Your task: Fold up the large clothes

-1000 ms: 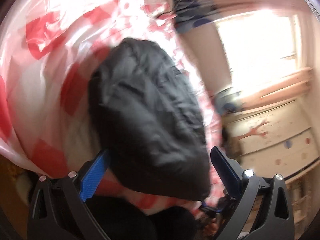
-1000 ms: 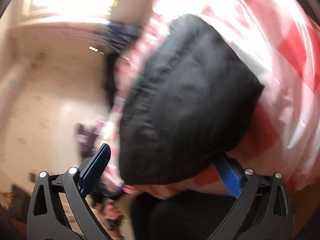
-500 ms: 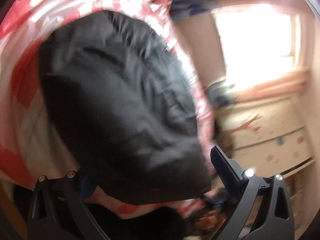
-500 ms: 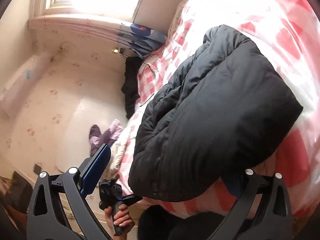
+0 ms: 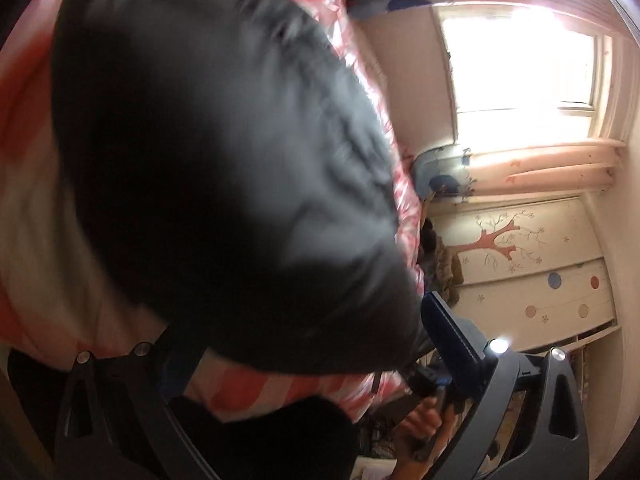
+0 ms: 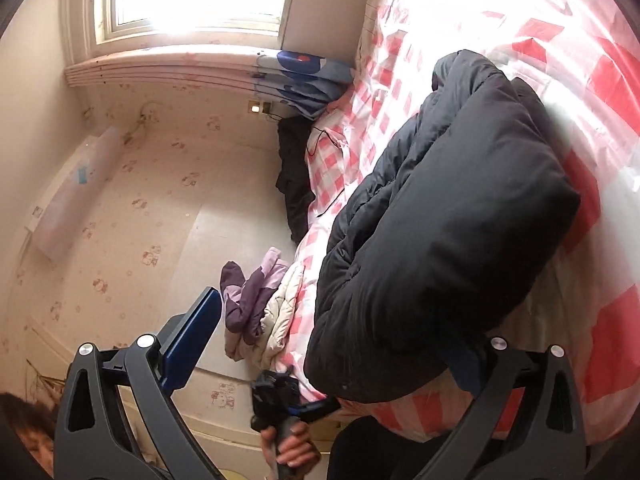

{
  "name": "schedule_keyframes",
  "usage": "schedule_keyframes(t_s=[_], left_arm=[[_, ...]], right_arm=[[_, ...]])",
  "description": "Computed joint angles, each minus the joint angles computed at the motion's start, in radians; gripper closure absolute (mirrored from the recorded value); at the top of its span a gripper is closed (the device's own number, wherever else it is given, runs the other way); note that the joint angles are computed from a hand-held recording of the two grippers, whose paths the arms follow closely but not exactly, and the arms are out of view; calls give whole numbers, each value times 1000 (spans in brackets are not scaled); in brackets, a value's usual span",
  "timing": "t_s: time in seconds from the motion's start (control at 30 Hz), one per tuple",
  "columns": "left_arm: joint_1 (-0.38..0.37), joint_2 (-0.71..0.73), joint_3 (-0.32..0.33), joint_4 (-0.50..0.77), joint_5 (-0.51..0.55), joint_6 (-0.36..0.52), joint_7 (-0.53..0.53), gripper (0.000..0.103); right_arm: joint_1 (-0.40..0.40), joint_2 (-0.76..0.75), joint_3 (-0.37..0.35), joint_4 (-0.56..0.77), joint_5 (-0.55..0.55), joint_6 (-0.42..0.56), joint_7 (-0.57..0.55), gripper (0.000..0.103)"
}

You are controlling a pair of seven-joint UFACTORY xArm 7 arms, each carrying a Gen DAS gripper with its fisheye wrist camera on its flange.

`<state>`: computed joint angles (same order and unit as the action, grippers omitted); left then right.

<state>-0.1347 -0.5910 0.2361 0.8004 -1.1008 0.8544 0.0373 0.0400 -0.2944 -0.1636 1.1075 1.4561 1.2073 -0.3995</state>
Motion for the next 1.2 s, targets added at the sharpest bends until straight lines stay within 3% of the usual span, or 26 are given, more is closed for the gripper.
schedule_keyframes(t_s=[0.07,0.17,0.27,0.37,0.43,0.47,0.5,0.57,0.6,0.67,0.73,0.77,0.8,0.83,0.87,0.93,0.97,1.03,1.13,1.2], left_arm=[[-15,23,1,-2,-16,17,-7,7],[-1,56,-34,13,-9,-34,-38,7],[26,108,-83,54,25,-133,-138,7],[36,122,-113,58,75,-207,-243,9],[20,118,-121,51,97,-253,-260,22],[11,115,-130,53,131,-271,-246,36],[-2,111,-129,55,151,-281,-234,49],[-25,98,-131,55,186,-308,-216,64],[-29,84,-144,54,219,-329,-215,69],[-54,51,-160,37,261,-384,-199,71],[-83,44,-146,30,283,-391,-203,70],[-94,46,-132,29,286,-387,-214,64],[-98,52,-116,30,281,-375,-246,49],[-88,62,-107,33,284,-355,-294,41],[-78,66,-107,34,296,-348,-327,37],[-75,80,-103,43,312,-343,-351,26],[-51,93,-126,56,356,-331,-399,20],[-45,117,-146,83,393,-332,-444,16],[-7,140,-207,123,508,-344,-545,13],[25,140,-258,128,608,-361,-627,13]], right_arm=[[7,3,-3,1,27,0,-2,6],[6,-3,-1,0,36,9,-9,6],[-10,-32,-1,-6,-64,1,13,6],[-43,-121,5,-73,-231,-71,74,6],[-86,-218,41,-134,-390,-216,162,6],[-113,-253,71,-147,-456,-289,190,6],[-120,-269,91,-137,-488,-346,183,6],[-96,-248,116,-83,-530,-397,166,6],[-75,-204,143,-20,-571,-405,154,6],[-17,-121,178,75,-657,-418,139,6],[10,13,251,182,-816,-382,139,6],[-12,88,307,236,-920,-311,177,6],[4,158,331,257,-1000,-243,232,6],[34,187,313,282,-1049,-213,249,6],[25,174,328,272,-1060,-225,276,6],[91,140,286,268,-1042,-301,291,6],[104,146,299,301,-1069,-349,291,6],[165,238,287,458,-1187,-321,333,6],[204,481,313,772,-1304,-278,374,6],[250,673,293,981,-1403,-233,433,6]])
